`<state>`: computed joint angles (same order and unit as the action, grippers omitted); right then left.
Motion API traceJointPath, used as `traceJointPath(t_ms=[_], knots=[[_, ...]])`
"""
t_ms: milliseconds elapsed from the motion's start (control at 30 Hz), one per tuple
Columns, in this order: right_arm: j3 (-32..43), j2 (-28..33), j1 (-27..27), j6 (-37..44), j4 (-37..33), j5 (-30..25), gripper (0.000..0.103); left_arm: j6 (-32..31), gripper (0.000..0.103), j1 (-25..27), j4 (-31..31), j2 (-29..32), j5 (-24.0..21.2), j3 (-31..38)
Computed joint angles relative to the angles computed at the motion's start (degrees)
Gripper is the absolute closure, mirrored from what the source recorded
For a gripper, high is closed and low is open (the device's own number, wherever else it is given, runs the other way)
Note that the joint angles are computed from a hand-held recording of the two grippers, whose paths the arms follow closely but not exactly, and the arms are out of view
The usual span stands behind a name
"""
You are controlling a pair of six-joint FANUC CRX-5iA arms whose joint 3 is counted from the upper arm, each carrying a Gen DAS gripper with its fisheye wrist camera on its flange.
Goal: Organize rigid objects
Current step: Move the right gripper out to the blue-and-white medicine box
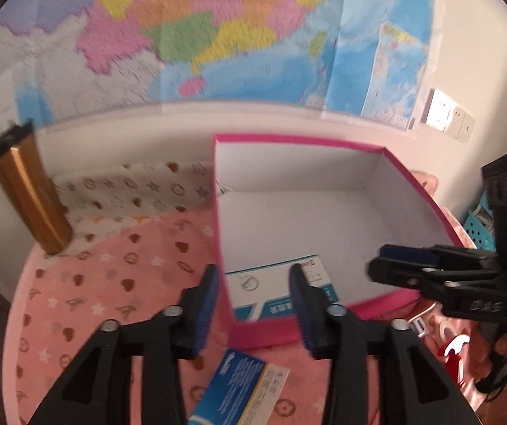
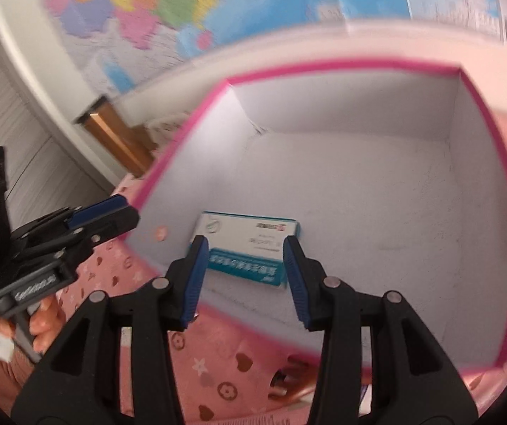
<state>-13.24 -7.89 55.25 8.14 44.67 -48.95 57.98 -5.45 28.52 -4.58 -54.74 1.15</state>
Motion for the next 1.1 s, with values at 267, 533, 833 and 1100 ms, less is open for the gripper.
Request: traceJointPath(t_ms=[267, 533, 833, 1100], knots=[[-9.06, -4.56, 6.22, -3.76, 12.32, 5.11, 0.043, -7.44, 0.048, 4.70, 4.00, -5.86, -1.46, -8.96], [-8.14, -2.57, 8.44, -1.43, 5.30, 1.94, 0.043, -7.80, 0.048, 6.84, 2.03, -2.56, -8.04, -9.15], [-6.04, -0.67, 8.18, -0.59, 0.67, 1.66, 0.043, -11.73, 0.053, 6.98, 4.42, 0.54, -11.84, -8.27], [-4.13, 0.90, 7.67, 1.27, -2.79, 1.79, 0.043, -18.11, 0.054, 4.81, 5.76, 0.47, -14.50, -8.46]])
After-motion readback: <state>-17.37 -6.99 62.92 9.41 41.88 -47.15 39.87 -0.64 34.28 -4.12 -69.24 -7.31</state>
